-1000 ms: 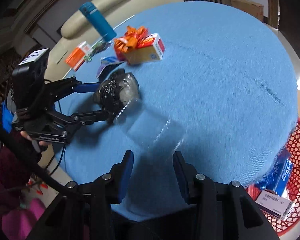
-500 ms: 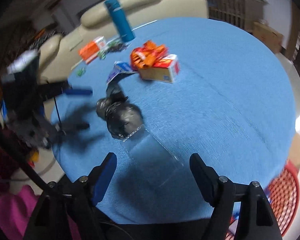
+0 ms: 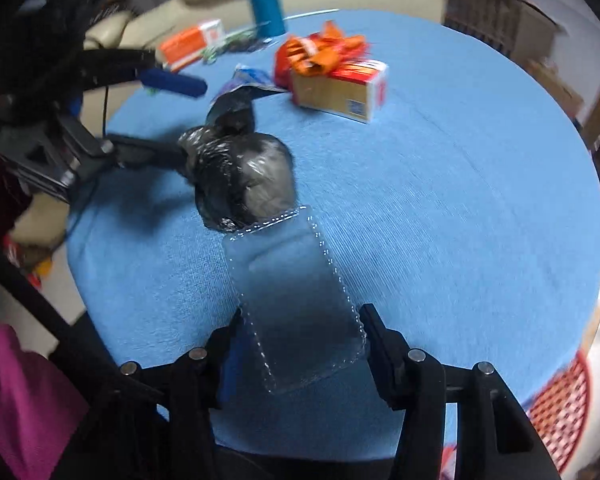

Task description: Collect trash

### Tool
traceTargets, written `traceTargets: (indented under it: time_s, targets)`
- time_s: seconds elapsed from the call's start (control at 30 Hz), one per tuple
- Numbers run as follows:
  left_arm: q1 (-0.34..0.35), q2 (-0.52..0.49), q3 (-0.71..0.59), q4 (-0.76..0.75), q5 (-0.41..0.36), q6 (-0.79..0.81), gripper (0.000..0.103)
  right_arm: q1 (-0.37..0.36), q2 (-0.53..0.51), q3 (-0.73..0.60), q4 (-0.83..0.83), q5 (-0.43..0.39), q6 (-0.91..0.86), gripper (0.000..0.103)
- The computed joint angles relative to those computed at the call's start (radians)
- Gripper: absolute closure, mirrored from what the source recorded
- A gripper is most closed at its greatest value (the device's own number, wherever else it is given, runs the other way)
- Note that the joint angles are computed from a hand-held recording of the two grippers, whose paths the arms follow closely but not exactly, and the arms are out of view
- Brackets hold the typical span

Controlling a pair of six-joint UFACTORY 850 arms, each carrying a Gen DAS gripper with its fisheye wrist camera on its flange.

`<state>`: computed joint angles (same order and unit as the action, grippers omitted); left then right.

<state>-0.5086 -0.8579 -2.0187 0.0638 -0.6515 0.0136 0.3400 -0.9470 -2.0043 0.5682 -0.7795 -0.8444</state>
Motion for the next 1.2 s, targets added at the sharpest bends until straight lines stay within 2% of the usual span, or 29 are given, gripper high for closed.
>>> traceTargets:
  time_s: [0.1,0.17,0.2,0.23,0.27,0.37,0.53,0.6,0.77,0.9,1.2]
  targets:
    - [-0.004,-0.064,-0.081,-0.025,-0.056,0.010,0.030,-0.028,0.043,0.079,0.085,0.028,0.010,0.047]
    - [-0.008,-0.080,-0.096,-0.019,-0.060,-0.020,0.030,-0.048,0.068,0.125,0.142,0.048,0.010,0.047]
    - [-0.011,-0.082,-0.095,-0.011,-0.057,-0.040,0.033,-0.056,0.081,0.146,0.162,0.059,0.016,0.047]
    - [-0.013,-0.085,-0.095,-0.010,-0.057,-0.061,0.048,-0.062,0.093,0.164,0.182,0.066,0.015,0.047]
    - [-0.015,-0.086,-0.096,-0.009,-0.061,-0.077,0.054,-0.068,0.105,0.182,0.210,0.073,0.005,0.047]
    - [-0.030,-0.072,-0.074,0.051,-0.031,-0.178,0.058,-0.089,0.141,0.237,0.322,0.089,-0.039,0.047]
    - [-0.070,-0.021,-0.030,0.191,0.030,-0.360,0.059,-0.106,0.182,0.292,0.423,0.123,-0.073,0.047]
    - [-0.093,-0.007,-0.030,0.285,0.026,-0.460,0.059,-0.112,0.198,0.316,0.465,0.136,-0.103,0.047]
    - [-0.150,-0.006,-0.082,0.514,-0.067,-0.691,0.059,-0.124,0.250,0.382,0.578,0.172,-0.187,0.047]
    - [-0.199,-0.050,-0.190,0.667,-0.197,-0.809,0.059,-0.145,0.291,0.432,0.661,0.201,-0.250,0.047]
    - [-0.268,-0.065,-0.252,0.816,-0.274,-0.900,0.059,-0.197,0.377,0.535,0.823,0.236,-0.370,0.047]
